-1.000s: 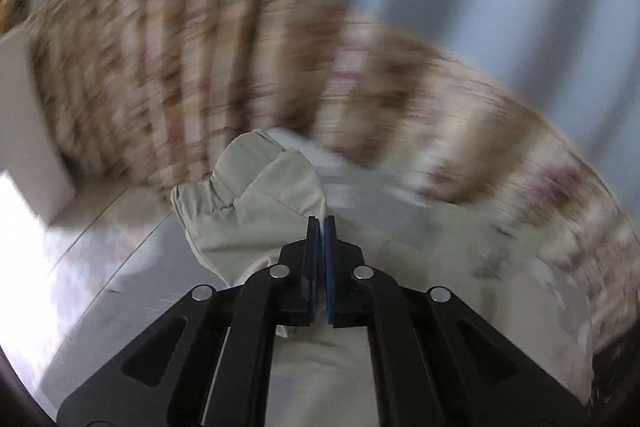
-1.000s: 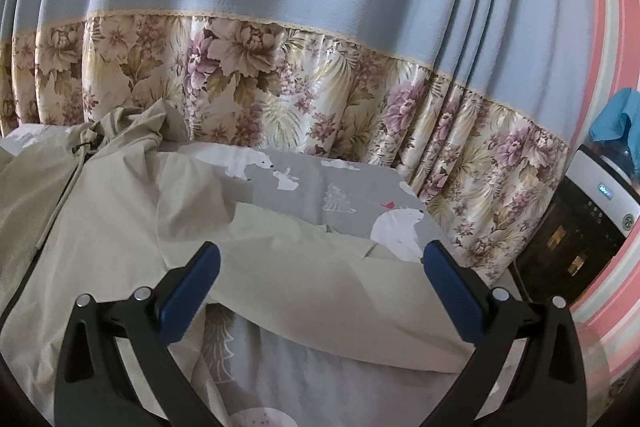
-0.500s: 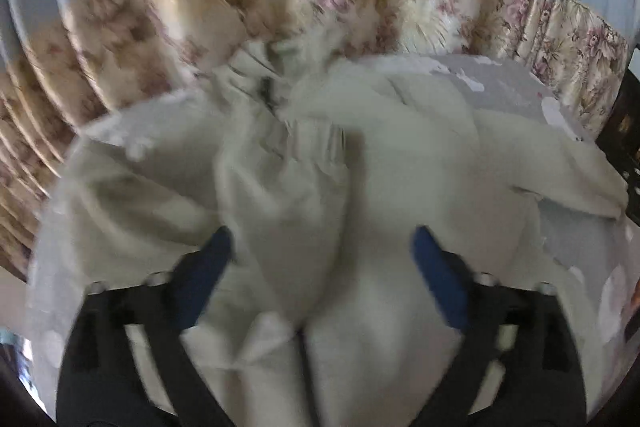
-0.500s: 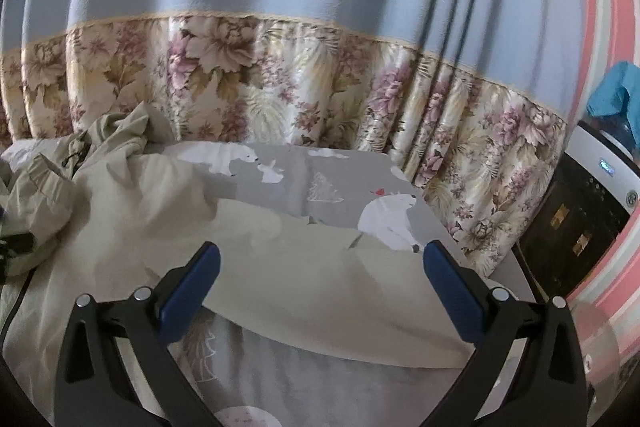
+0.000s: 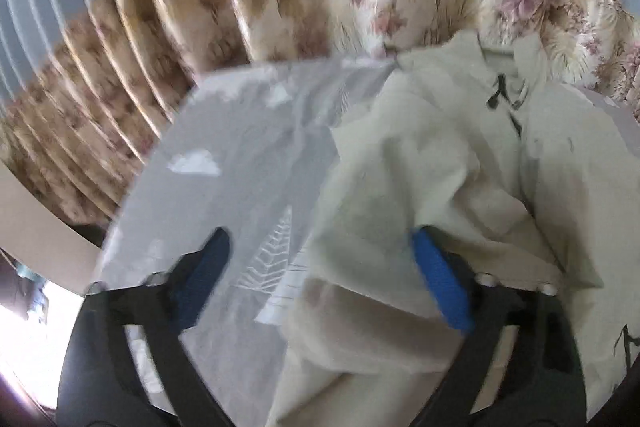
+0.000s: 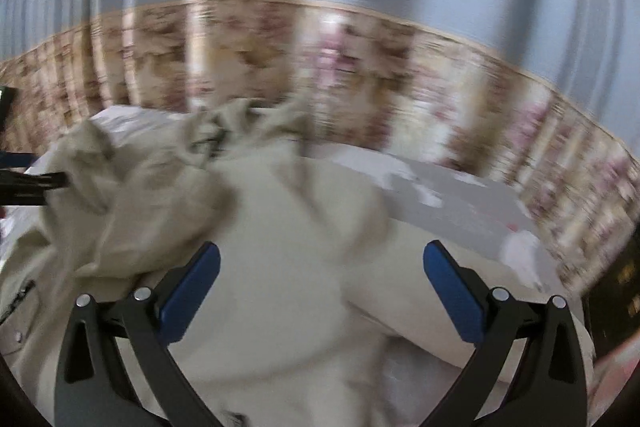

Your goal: Fold large clothes

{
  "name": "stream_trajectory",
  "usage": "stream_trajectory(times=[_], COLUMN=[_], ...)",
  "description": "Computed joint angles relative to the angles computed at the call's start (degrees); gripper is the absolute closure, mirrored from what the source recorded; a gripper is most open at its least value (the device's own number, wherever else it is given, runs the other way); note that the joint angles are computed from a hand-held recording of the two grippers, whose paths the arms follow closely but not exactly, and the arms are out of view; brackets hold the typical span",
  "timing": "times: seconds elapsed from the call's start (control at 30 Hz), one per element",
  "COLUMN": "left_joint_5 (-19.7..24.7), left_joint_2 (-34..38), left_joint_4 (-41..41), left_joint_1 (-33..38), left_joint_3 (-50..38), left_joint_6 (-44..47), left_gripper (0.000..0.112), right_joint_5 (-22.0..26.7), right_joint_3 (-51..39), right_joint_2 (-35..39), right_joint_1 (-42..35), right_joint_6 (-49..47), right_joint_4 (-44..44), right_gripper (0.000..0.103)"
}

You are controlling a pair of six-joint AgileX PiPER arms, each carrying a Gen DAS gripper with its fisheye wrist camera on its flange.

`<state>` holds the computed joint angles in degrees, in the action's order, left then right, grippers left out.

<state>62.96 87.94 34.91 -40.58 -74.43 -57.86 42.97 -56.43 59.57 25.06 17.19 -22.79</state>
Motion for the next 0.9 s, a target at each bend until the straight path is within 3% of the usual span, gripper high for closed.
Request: stream_trajectory(times=[0.07,0.27,0.33,0.37,0.43,0.47,0.6,0.7,0.8,0.87,0.9], left_joint_5=[-3.9,-5.2,-5.4,-5.6,-5.6,-5.5,-6.6,-5.0,-3.5,-2.2,-1.8], left_joint_2=[0.7,1.5,1.3,1.2,1.6,1.8,1.3,0.9,-0.3,-1.0,-1.4], left_joint_4=[-5.1,-4.7,-5.1,-5.7,-6.1,-6.4,-6.9,-4.7,-3.1,-2.2,-2.1], left_joint_1=[3.2,2.3,2.5,3.0,3.8,4.3,5.2,3.3,1.2,-0.4,-0.8], left_joint_3=[0.3,1.1,1.4,1.5,1.1,0.9,2.0,2.4,3.1,3.5,3.7], left_joint_6=[3.5,2.6,2.8,3.0,3.0,2.9,1.3,-0.4,-1.1,-1.2,-1.2], left_gripper=[0.041,0.042,0.041,0.041,0.041,0.041,0.040,0.036,0.027,0.024,0.024], right_joint_5=[-1.1,-0.1,3.1,5.3,7.3,7.1,4.9,11.1,18.1,21.3,21.4], right_joint_3=[-3.6,-16.7,-21.1,-22.7,-23.6,-22.1,-10.9,-4.6,-1.8,0.6,1.5], right_joint_2=[4.8,21.8,27.7,30.0,32.1,31.0,18.6,9.6,7.8,7.1,6.6], right_joint_1=[1.0,-2.8,-3.2,-4.1,-5.3,-6.8,-14.9,-27.9,-37.4,-42.7,-44.3], right_joint_6=[-3.5,-26.1,-31.7,-34.5,-36.8,-40.1,-57.9,-69.5,-74.6,-76.9,-77.2], right_joint_4=[4.1,28.8,33.6,36.6,39.9,43.5,57.0,61.3,58.1,54.2,53.1], right_gripper=[0.002,0.003,0.015,0.035,0.092,0.096,0.098,0.098,0.094,0.086,0.068])
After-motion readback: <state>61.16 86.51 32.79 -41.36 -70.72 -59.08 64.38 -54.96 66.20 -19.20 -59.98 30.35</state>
